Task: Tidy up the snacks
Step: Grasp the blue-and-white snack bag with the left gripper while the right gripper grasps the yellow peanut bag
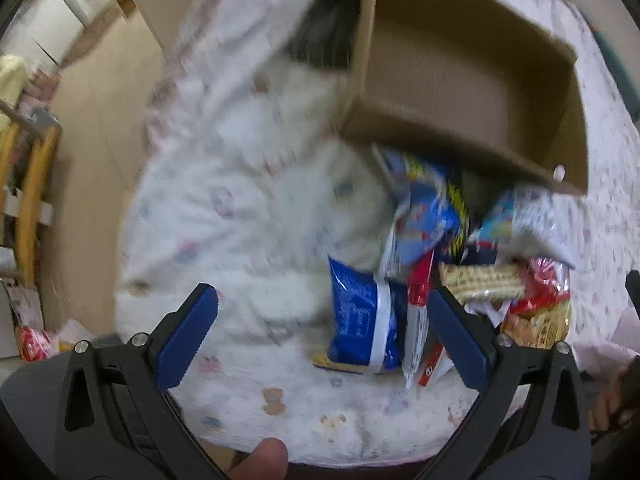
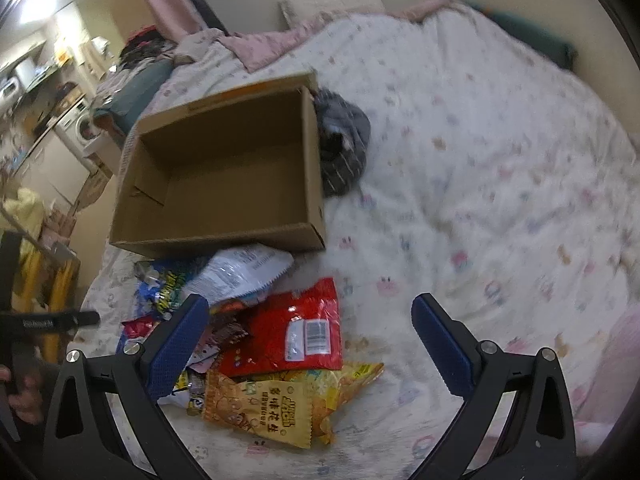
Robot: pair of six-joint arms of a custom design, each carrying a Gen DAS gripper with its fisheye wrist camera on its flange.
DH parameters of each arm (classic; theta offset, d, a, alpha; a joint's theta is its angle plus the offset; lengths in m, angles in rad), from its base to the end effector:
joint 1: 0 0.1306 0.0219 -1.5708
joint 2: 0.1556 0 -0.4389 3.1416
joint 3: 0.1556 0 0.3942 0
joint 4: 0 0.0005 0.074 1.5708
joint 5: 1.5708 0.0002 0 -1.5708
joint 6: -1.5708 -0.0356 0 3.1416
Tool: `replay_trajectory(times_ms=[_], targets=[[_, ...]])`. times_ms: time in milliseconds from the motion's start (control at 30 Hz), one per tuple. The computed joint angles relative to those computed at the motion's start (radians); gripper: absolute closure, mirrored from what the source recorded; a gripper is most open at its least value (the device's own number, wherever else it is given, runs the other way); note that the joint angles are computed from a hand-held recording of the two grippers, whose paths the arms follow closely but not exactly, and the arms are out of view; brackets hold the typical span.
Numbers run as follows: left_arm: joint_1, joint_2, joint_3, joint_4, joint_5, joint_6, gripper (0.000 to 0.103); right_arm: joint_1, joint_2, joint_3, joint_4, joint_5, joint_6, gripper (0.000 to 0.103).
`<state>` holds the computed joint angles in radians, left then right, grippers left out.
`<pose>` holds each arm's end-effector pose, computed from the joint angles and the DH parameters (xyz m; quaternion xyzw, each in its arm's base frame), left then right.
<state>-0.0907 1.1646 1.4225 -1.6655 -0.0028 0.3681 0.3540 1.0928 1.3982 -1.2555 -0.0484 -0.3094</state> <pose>0.3105 -0.0286 0.5482 -0.1379 0.9871 -0.0172 0.0797 0.3019 0.1129 0.5762 -0.0286 0.9515 0.1212 0.2812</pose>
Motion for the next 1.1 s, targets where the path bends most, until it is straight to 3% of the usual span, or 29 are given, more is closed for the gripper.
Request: replay_trajectory(times_ms=[133,200,400,500,633,733,833,933,1000,1100], targets=[[-0.014,-0.02,-0.037,0.004,-0.023,0.013,0.01,-0.021,0.01,-0.012,-0.011,-0.021,-0.025,0.0],[-0.008,-0.03,-0.049,0.001,-0.038,0.007,0.01,-0.025,0.009,-0.013,-0.003,-0.007,-0.016,0.0],[-0.018,0.006,-0.065,-0.026,0.038,0.021,0.01,-0.046,0.025,-0.016,-0.033,-0.045,-0.026,0.0],[-0.034,0.009,-0.093,-0.022,0.076,0.023,0.016,-0.067,0.036,-0.018,-0.08,-0.136,-0.031,0.0],[-0.031,-0.004,-0.124,-0.001,0.126,0.024,0.02,-0.101,0.033,-0.058,-0.162,-0.351,-0.033,0.002],[-0.039,-0.006,-0.137,0.005,0.149,0.021,0.027,-0.118,0.05,-0.085,-0.226,-0.429,-0.039,0.023],[-0.058,-0.014,-0.175,0.024,0.146,0.014,0.028,-0.122,0.039,-0.093,-0.229,-0.436,-0.054,0.026],[-0.065,-0.018,-0.184,0.034,0.142,0.014,0.048,-0.105,0.021,-0.08,-0.226,-0.388,-0.06,0.026],[-0.063,-0.026,-0.197,0.04,0.157,0.008,0.054,-0.093,-0.004,-0.07,-0.196,-0.351,-0.061,0.026],[-0.07,-0.026,-0.191,0.04,0.147,0.0,0.063,-0.121,0.003,-0.068,-0.183,-0.502,-0.043,0.026]])
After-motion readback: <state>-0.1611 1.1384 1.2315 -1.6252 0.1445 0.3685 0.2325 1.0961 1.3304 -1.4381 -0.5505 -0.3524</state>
